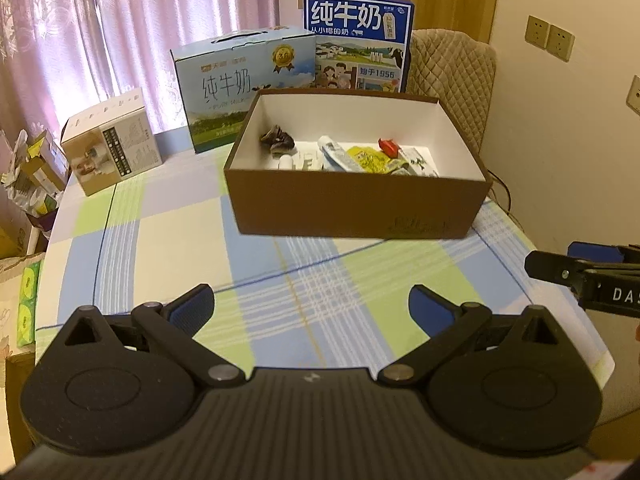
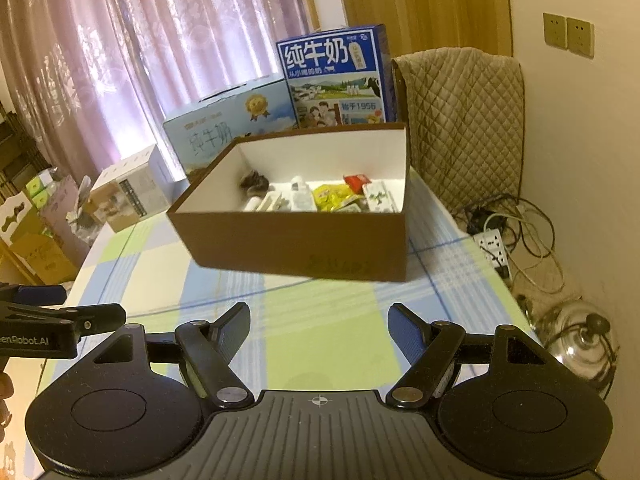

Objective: Organize objects

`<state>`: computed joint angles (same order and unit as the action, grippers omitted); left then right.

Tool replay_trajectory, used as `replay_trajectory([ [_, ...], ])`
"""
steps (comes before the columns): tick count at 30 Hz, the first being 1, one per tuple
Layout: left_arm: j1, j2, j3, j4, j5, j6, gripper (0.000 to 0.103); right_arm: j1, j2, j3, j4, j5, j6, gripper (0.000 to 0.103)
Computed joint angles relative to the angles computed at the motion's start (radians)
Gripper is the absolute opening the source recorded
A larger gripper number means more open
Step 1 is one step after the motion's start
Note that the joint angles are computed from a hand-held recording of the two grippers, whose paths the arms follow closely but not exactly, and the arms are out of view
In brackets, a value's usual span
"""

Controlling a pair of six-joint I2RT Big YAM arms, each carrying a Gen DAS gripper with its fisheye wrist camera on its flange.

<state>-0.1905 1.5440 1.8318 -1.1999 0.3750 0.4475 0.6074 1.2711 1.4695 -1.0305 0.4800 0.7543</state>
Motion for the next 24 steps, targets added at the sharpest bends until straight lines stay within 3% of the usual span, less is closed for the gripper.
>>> replay_trajectory([
  [13, 0.083, -0.057, -0.08, -0.04, 0.071, 0.114, 0.102, 0.14, 0.025, 0.025, -0.096, 0.095, 0.142, 0.073],
  [24, 0.118, -0.073, -0.113, -0.067, 0.087, 0.158, 0.102, 0.189, 0.053, 0.027, -0.131, 0.087, 0.2, 0.073],
])
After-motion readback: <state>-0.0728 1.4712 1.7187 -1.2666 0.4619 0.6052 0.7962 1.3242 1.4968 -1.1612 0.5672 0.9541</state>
